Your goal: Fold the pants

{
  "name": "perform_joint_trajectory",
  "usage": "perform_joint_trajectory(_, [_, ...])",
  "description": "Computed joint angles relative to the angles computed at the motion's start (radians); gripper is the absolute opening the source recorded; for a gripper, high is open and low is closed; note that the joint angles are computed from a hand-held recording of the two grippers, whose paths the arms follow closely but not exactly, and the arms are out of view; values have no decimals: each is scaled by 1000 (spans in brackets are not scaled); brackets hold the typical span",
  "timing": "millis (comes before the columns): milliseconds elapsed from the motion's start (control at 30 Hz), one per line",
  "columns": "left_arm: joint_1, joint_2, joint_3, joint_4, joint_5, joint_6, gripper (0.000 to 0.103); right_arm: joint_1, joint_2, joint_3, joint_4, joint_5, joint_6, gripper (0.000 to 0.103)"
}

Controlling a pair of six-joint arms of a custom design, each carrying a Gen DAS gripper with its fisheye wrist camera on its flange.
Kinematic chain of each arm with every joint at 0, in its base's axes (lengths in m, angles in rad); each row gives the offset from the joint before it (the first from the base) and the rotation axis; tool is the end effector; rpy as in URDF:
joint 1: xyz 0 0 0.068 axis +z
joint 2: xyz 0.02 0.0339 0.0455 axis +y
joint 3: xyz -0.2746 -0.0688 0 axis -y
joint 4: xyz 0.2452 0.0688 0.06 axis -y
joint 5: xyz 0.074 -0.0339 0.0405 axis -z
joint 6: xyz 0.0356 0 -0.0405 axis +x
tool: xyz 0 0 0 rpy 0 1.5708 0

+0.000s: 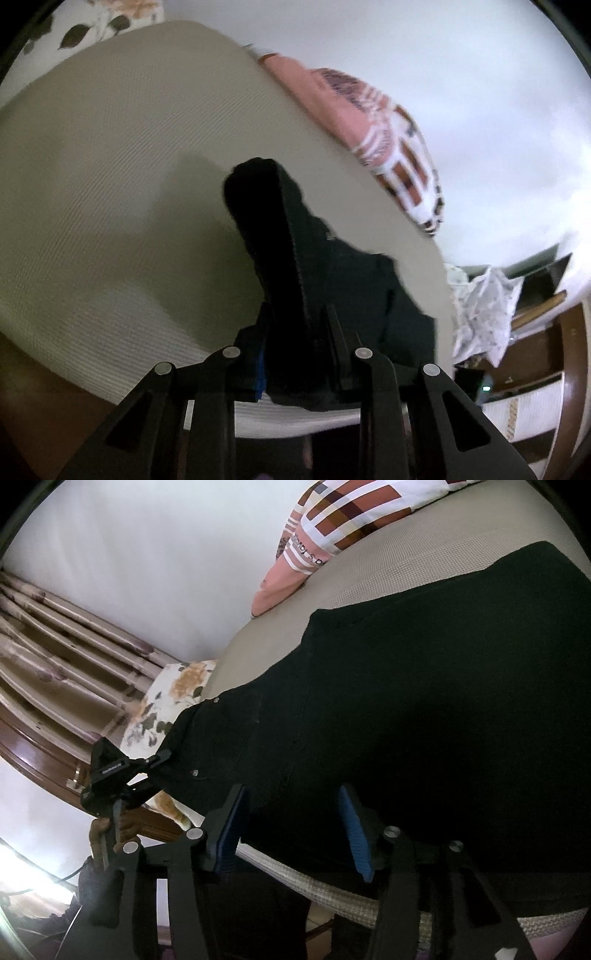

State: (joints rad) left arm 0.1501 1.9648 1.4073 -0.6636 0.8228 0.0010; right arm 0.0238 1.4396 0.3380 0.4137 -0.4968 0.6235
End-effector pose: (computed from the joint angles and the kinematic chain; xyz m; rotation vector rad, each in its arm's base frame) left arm 0.3983 0.0338 0.1960 0.0060 2.5460 -1.0705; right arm 0.2293 0.0224 0.1273 0.4162 2.2800 0.8992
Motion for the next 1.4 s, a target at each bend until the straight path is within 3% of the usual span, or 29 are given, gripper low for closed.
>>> perform_joint_trajectory(167, [-54, -105, -25, -13, 90, -48, 25, -39, -16, 14, -43, -53, -10, 51])
perform_joint_trajectory(333, [-217, -204, -36, 34, 160, -153, 25, -159, -83, 19, -128, -160, -43, 63])
perform_joint_trajectory(367, [-248, -205, -26, 41, 174, -171, 17, -201, -99, 19, -152, -201, -60, 64])
perform_joint_trajectory(400, [-289, -205, -21, 67, 209, -204, 0, -245, -111, 20, -177, -243, -80, 65])
perform_joint_trajectory(433, [-338, -197, -5, 88, 260, -241, 0, -307, -129, 23, -219, -299, -118, 65])
perform_joint_trajectory(467, [-392, -200, 5, 123, 262, -278, 0, -345, -142, 21, -244, -332, -143, 66])
perform_joint_trajectory(533, [-520, -208, 45, 158, 149, -263, 0, -456, -156, 12, -283, -439, -196, 68])
perform_joint_trajectory(633, [-596, -172, 72, 233, 178, -330, 0, -608, -120, -18, -240, -581, -180, 70])
perform_joint_trajectory(733, [-603, -145, 124, 188, 140, -320, 0, -643, -100, -30, -177, -642, -144, 73])
perform_joint_trajectory(933, [-517, -143, 71, 99, 25, -212, 5, -568, -60, 30, -217, -620, -204, 75])
perform_joint_trajectory(1033, [-483, -132, -11, 78, -60, -134, 17, -515, -52, 85, -295, -563, -269, 75])
perform_joint_trajectory(1200, [-420, -100, -193, 182, -109, -130, 17, -365, -49, 157, -347, -369, -345, 75])
perform_joint_trajectory(1300, [-381, -89, -281, 292, -43, -176, 17, -276, -9, 221, -356, -220, -378, 75])
perform_joint_trajectory(1400, [-365, -78, -308, 342, -1, -200, 17, -240, 55, 276, -358, -136, -404, 79])
